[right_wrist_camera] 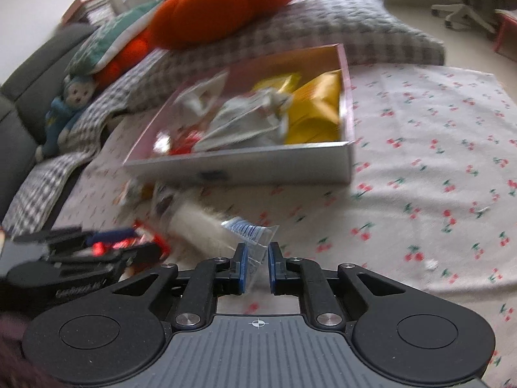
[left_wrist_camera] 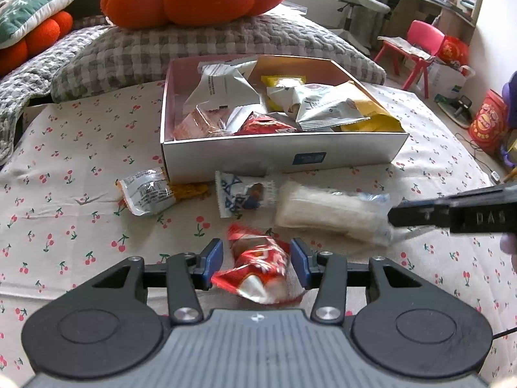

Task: Organize snacks
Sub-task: 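Grasp the clear rice-cake bag with the right tool while the left tool holds the red wrapper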

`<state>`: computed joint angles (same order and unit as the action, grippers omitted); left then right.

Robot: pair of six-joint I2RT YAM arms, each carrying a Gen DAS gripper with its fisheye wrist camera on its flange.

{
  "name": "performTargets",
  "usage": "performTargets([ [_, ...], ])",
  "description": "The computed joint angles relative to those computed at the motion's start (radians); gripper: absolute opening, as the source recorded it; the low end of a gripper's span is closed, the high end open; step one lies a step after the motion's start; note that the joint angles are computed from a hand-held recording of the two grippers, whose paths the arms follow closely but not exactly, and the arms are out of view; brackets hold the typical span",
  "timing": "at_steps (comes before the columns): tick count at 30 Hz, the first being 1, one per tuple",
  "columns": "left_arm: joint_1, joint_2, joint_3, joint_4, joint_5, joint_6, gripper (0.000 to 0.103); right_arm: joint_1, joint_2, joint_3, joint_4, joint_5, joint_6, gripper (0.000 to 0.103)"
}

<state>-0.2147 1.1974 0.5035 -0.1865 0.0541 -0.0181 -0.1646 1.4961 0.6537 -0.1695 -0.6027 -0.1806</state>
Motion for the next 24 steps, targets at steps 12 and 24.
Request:
performTargets([
  [12, 0.104, -0.108, -0.046, -0.03, 0.187, 0.237, 0.09, 0.078, -0.173, -0.117, 0.043, 0.116, -0.167, 0.073],
  [24, 0.065, -0.046, -0.068, -0.004, 0.151, 0.28, 0.089, 0.238, -0.111, -0.153, 0.202, 0.29, -0.215, 0.078],
])
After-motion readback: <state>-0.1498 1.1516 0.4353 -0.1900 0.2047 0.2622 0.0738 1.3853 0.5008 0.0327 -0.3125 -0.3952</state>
